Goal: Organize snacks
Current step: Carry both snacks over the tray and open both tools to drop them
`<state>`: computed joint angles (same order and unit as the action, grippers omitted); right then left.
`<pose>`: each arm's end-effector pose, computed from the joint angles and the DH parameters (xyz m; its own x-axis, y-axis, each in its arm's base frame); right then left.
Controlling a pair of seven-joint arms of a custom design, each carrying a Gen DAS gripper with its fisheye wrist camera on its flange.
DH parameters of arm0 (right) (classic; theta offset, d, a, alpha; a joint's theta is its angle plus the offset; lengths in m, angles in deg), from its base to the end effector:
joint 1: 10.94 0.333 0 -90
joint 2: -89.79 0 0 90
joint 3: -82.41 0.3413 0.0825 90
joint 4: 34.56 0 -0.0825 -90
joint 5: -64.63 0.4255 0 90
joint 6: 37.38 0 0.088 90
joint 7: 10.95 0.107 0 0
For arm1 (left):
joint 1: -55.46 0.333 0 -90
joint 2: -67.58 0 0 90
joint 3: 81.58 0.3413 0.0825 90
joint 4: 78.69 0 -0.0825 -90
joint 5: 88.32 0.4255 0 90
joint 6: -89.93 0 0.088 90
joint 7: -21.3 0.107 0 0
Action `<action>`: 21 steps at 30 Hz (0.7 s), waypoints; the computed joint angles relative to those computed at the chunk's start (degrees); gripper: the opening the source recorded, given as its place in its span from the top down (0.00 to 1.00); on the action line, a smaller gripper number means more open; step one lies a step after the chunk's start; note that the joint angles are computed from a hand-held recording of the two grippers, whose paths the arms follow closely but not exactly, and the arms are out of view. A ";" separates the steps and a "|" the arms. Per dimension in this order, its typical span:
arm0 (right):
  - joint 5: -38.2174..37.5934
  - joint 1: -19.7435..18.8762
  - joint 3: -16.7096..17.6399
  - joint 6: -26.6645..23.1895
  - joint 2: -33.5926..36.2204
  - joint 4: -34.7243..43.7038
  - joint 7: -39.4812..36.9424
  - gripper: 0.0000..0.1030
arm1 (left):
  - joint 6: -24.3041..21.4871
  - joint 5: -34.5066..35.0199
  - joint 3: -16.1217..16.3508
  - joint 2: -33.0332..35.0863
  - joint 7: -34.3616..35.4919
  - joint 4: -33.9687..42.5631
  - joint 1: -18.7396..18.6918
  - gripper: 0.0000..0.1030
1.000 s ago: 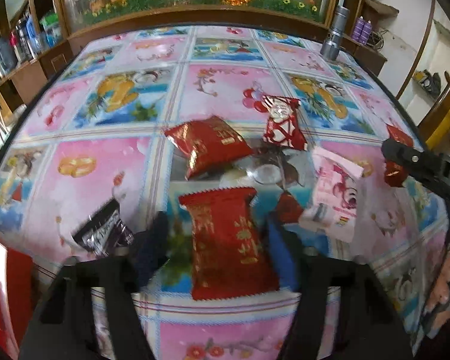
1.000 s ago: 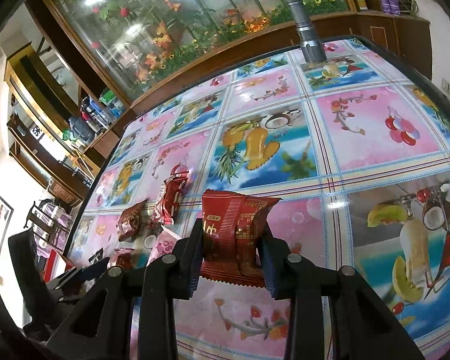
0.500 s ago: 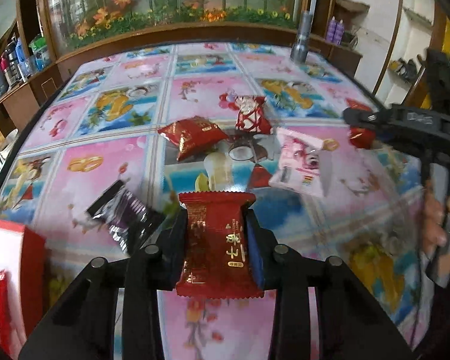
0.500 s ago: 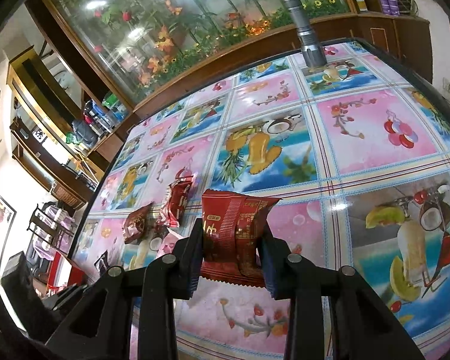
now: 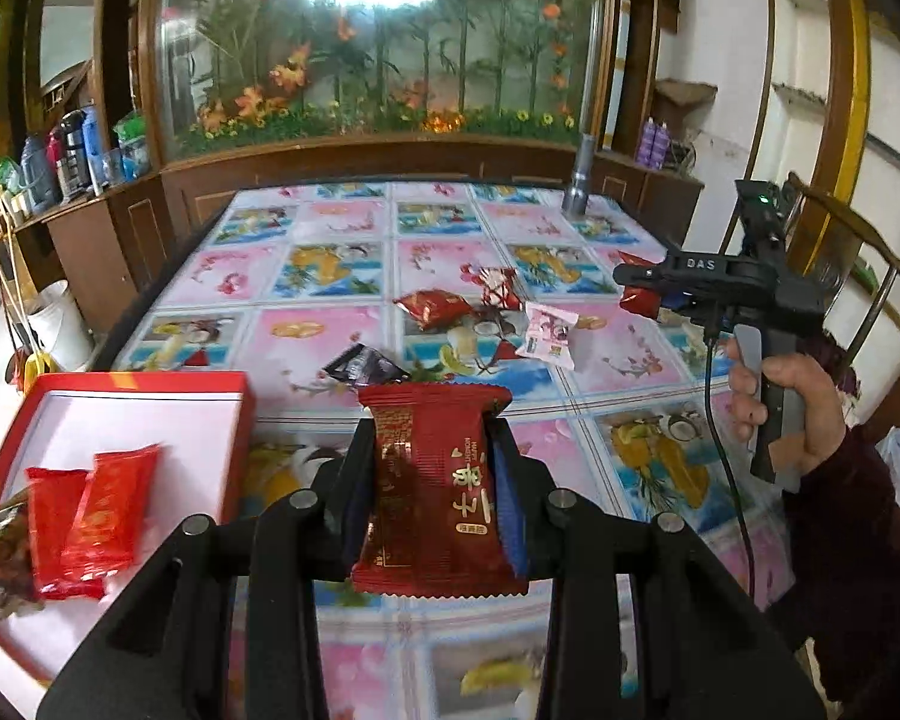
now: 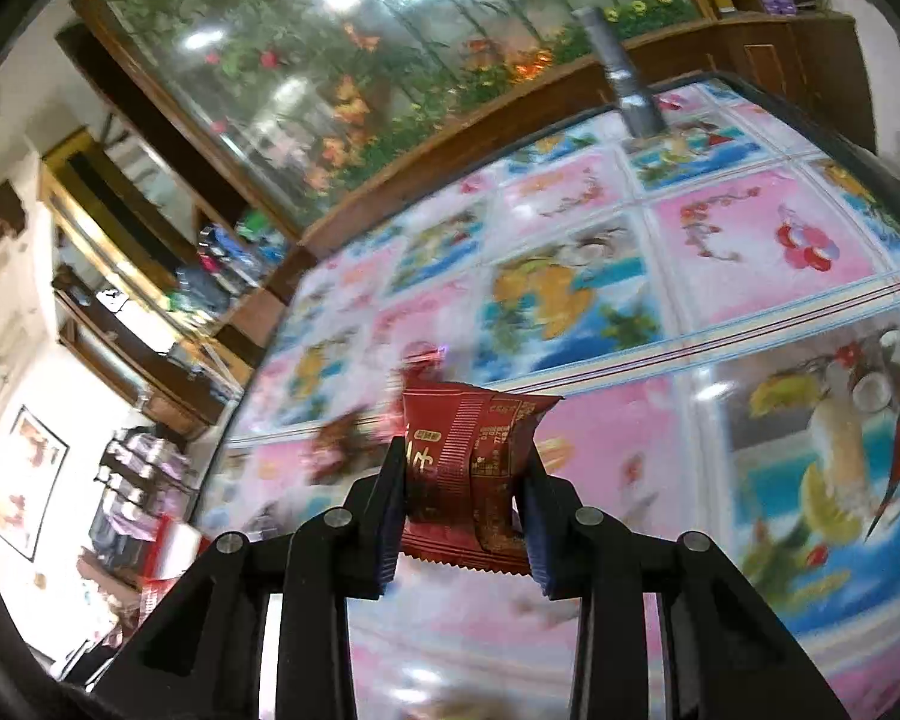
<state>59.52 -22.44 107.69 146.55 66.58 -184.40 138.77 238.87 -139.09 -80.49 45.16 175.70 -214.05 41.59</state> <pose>0.4577 0.1327 0.4872 -0.3099 -0.7646 -0.5651 -0.4768 0.6392 -0.6034 0.4926 -0.0948 0.5483 -0.6702 -0.7408 0.0460 -0.4927 0.3977 -0.7740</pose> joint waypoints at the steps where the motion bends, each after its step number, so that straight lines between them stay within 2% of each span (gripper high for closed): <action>1: -0.49 -2.84 3.62 -0.10 -1.87 0.03 1.15 0.67 | 0.50 -0.27 0.27 -0.43 0.84 -0.21 0.02 0.68; 2: -0.86 -4.91 6.60 0.43 -3.70 -0.07 2.27 0.67 | 0.53 -0.66 0.74 -0.74 1.52 -0.24 0.00 0.68; 5: 0.58 -7.14 12.98 3.86 -7.15 -0.22 4.49 0.67 | -0.69 -2.59 2.42 -1.37 3.51 0.13 -0.02 0.68; 8: 2.16 -9.75 18.94 4.01 -9.11 1.31 5.52 0.67 | -2.72 -4.69 3.54 -1.83 5.47 0.49 0.58 0.68; 11: 2.87 -9.83 21.42 5.56 -8.72 2.72 5.35 0.67 | -4.30 -6.77 4.33 -2.51 7.40 0.28 1.49 0.68; 15: 3.32 -12.70 26.45 5.44 -8.83 5.72 4.91 0.67 | -6.04 -8.68 4.81 -2.55 8.87 0.45 3.15 0.68; 21: 1.71 -15.09 30.04 3.81 -6.87 10.05 4.21 0.67 | -7.59 -11.19 5.66 -1.52 10.90 1.52 6.06 0.68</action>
<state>61.24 -37.53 137.72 150.36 59.71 -174.35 142.97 231.28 -150.28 -74.83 43.64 186.61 -212.53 47.66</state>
